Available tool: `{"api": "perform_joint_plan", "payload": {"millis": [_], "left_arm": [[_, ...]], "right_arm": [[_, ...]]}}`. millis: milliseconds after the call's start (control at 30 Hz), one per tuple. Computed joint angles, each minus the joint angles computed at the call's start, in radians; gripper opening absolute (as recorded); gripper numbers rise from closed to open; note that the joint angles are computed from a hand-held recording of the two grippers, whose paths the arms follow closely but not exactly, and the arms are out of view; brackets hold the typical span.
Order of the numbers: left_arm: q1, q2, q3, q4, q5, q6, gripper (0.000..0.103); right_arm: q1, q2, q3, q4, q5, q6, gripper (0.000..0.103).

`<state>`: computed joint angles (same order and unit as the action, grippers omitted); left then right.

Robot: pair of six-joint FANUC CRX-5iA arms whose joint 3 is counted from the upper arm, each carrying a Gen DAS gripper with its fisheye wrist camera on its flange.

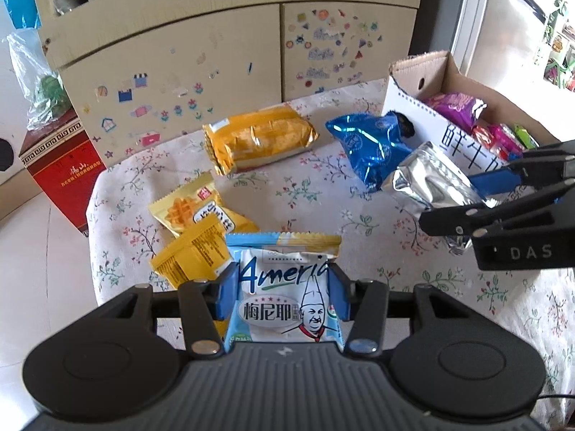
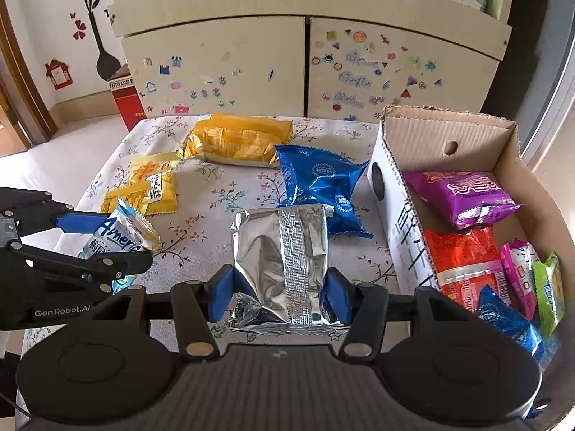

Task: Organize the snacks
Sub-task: 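Lift both held packets and carry them over the cardboard box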

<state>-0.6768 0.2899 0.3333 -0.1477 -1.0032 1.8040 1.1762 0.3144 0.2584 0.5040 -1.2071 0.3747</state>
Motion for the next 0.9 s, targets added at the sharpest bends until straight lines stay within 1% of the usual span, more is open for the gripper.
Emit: {"api": "perform_joint_plan", "payload": {"millis": [400,767,900], "left_arm": [[-0.014,0.016,0.062,-0.05,0.012,0.067,0.05],[-0.045,0.062,0.162,-0.084,0.039,0.124,0.05],[-0.055,0.084,0.196,-0.077,0.05,0.134,0.05]], "right_arm": [[0.011,-0.041,-0.052,0.071,0.013,-0.065,0.061],[0.011,-0.117,-0.125,0.173,0.012,-0.19,0.062],[0.014,-0.155,-0.165,0.222,0.013,-0.245,0.062]]}}
